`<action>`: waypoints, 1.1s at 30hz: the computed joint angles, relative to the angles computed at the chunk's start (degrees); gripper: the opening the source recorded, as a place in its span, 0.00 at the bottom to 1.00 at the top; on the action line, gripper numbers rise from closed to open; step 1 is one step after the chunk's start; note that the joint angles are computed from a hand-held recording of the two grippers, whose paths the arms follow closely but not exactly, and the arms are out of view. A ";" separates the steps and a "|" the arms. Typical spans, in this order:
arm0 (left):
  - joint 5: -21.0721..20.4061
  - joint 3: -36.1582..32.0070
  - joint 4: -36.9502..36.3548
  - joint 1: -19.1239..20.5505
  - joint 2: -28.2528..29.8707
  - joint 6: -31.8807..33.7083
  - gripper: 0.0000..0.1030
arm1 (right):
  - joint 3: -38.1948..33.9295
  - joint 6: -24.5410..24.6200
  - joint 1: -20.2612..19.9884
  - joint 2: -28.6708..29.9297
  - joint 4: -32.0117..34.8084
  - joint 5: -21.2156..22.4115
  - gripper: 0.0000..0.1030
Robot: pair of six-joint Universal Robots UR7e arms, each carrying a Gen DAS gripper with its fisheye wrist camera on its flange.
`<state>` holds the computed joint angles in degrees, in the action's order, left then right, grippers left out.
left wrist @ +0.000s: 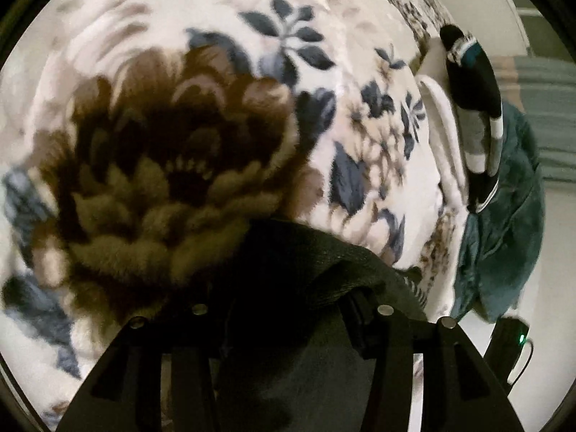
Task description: Fold small clothes
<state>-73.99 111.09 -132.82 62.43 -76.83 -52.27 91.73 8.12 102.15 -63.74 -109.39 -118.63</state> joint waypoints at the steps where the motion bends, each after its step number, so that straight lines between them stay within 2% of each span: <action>1: 0.64 -0.41 1.10 -0.57 -0.01 0.67 0.45 | -1.08 -1.89 0.22 1.98 0.66 -1.21 0.51; 2: 1.21 -0.46 1.99 -1.24 -0.44 1.14 0.45 | -1.84 -3.89 0.55 3.76 0.94 -2.87 0.48; 3: 1.22 -0.19 1.97 -1.56 -0.89 1.26 0.45 | -1.56 -4.91 0.82 4.41 -0.16 -4.39 0.27; 4: 0.95 0.17 1.84 -1.72 -1.36 1.25 0.45 | -1.15 -5.80 1.04 4.98 -2.52 -5.79 0.15; 6: 0.21 0.96 1.41 -1.84 -2.38 0.81 0.45 | -1.57 -4.21 0.58 5.25 -4.45 -4.71 0.11; 11: -0.39 -0.43 1.67 -0.69 -0.95 1.78 0.45 | -2.97 5.46 -1.24 3.22 -7.14 0.04 0.11; 13: 1.74 -2.80 4.68 -0.89 0.72 5.02 0.46 | -3.40 6.63 -1.31 2.95 -7.11 -0.27 0.11; 15: 4.57 -4.45 7.13 -1.52 1.90 7.88 0.46 | -5.76 8.42 -1.45 4.36 -2.60 -1.28 0.12; 16: 4.72 -4.61 7.59 -1.64 1.89 7.93 0.46 | -7.06 9.91 -1.88 5.11 -0.06 -1.00 0.14; 18: 4.61 -3.20 6.64 -2.45 0.44 7.23 0.47 | -8.84 10.68 -1.69 6.13 2.96 -2.22 0.30; 19: 4.60 -1.75 6.10 -3.22 -0.95 6.59 0.49 | -9.68 10.81 -1.22 6.46 4.39 -3.68 0.32; 20: 4.64 -0.60 5.45 -3.71 -1.85 6.19 0.51 | -9.71 10.15 -0.54 6.04 4.15 -4.52 0.35; 22: 3.98 3.94 2.57 -5.33 -5.20 4.12 0.64 | -10.04 7.56 0.96 5.12 2.89 -3.42 0.38; 26: 3.20 11.96 -4.14 -7.30 -8.93 -0.21 0.64 | -14.32 2.01 4.01 7.92 6.54 3.89 0.41; 30: 4.61 16.22 -9.53 -8.50 -10.00 -3.51 0.64 | -23.08 -3.76 7.34 18.54 13.52 9.43 0.41; 31: 5.08 16.93 -10.54 -8.73 -10.12 -3.91 0.64 | -25.80 -5.66 8.18 22.17 14.85 10.04 0.41; 33: 5.74 17.38 -11.28 -9.12 -10.03 -3.92 0.64 | -31.19 -8.66 9.83 28.94 17.72 8.29 0.41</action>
